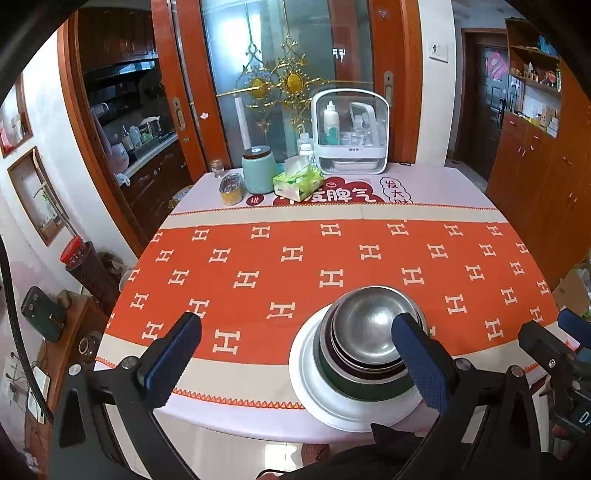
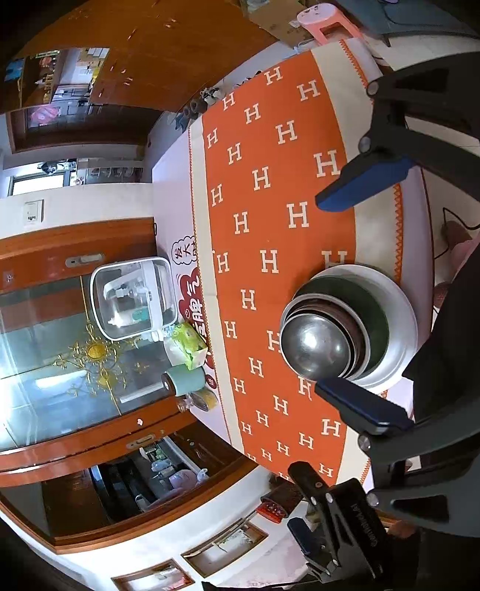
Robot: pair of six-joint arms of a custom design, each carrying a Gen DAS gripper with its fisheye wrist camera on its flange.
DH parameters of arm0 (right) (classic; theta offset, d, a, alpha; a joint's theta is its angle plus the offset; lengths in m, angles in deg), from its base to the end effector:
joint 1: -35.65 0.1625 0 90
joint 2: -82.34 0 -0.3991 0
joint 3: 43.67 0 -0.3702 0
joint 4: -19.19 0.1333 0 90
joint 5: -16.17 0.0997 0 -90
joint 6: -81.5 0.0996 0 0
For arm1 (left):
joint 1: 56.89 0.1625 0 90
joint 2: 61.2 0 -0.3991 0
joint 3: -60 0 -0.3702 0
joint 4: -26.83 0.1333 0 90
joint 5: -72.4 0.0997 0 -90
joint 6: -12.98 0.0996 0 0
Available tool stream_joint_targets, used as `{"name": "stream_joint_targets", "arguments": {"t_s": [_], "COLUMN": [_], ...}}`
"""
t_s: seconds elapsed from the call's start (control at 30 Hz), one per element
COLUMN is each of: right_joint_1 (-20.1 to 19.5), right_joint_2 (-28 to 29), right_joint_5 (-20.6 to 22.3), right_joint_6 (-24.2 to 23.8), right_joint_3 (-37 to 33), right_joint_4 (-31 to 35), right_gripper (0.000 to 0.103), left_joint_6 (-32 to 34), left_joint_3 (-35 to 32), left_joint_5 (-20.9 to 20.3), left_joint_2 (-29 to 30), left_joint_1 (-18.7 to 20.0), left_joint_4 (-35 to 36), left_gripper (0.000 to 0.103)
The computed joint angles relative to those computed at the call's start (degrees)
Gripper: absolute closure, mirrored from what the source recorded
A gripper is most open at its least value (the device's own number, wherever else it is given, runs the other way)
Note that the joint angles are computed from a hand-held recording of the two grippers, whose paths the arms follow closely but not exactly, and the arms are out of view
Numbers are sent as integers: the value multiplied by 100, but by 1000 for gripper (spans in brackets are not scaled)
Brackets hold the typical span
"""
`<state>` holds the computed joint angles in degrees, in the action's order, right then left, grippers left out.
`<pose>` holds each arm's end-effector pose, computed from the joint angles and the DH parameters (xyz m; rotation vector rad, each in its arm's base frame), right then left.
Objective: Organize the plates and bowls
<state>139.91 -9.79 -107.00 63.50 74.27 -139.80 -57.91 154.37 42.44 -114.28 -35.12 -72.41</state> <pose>0.1868 -0.4150 0.4076 0.3939 -2.3775 0.9233 -0.4535 -0.4176 0.1422 0.3016 2.1208 -0.9322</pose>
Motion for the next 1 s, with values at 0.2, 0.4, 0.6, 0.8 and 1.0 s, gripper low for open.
{"name": "stream_joint_targets", "arguments": {"t_s": [0.2, 0.4, 0.6, 0.8, 1.0], "right_joint_1": [58, 108, 136, 162, 160], "right_joint_2": [101, 152, 181, 198, 171], "right_joint_5": [-170, -293, -376, -425, -440], "right_joint_6": [123, 215, 284, 334, 390], "right_joint_3": [-30, -60, -94, -95, -71], "right_joint_4": [-4, 86, 201, 265, 277], "right_gripper": [7, 7, 7, 7, 7], "left_joint_6": [186, 330, 386, 492, 559], "left_joint_3": [57, 119, 168, 201, 213], "left_joint_5": [-58, -152, -244, -322, -385], "left_joint_2": [-12, -43, -60, -79, -86], "left_joint_1": [52, 103, 129, 155, 165], "left_joint_4": [-186, -378, -488, -591, -645], "left_gripper": [1, 1, 1, 1, 1]}}
